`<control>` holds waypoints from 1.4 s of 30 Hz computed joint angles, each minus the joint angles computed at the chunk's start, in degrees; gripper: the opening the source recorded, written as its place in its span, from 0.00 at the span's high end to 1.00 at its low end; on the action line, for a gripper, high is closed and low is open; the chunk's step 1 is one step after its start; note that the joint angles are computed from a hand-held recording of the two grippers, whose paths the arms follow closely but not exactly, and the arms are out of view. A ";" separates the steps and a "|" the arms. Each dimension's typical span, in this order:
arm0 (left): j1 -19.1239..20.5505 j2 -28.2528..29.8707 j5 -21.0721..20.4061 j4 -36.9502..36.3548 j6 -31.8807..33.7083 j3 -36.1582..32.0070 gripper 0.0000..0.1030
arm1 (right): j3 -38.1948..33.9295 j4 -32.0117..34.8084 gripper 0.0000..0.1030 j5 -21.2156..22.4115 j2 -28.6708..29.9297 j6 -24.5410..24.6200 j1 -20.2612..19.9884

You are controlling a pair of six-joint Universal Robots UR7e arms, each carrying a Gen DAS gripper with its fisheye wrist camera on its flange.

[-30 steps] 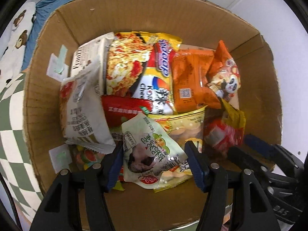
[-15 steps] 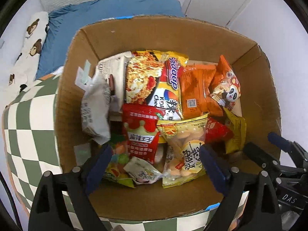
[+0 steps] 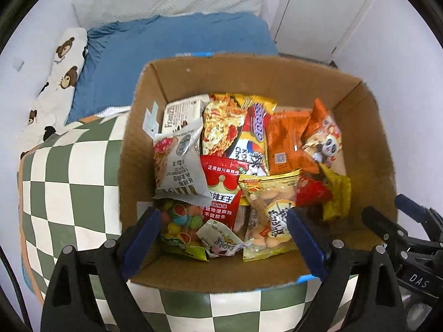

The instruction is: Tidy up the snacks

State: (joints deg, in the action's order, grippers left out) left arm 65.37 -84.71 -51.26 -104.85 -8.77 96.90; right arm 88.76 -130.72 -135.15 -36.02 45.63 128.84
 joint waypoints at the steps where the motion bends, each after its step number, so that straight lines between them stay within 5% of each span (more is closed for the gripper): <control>1: -0.60 -0.95 0.64 -0.85 0.19 0.88 0.10 | 0.53 -0.99 0.06 0.00 -0.37 -0.37 0.42; 8: -5.64 -9.37 4.25 -5.21 0.68 7.64 0.10 | 2.88 -2.22 0.06 -4.01 -2.37 0.47 5.15; 16: -12.87 -21.12 5.11 0.05 -3.75 13.26 0.10 | 7.13 -4.31 0.06 -7.35 -5.61 4.16 12.50; 28: -32.15 -38.13 12.80 26.47 -21.99 15.67 0.10 | 6.96 8.85 0.04 -11.61 -8.16 16.37 25.14; 42: -49.46 -43.98 12.84 53.29 -45.17 9.06 0.10 | 1.53 21.52 0.04 -14.27 -9.05 24.20 33.68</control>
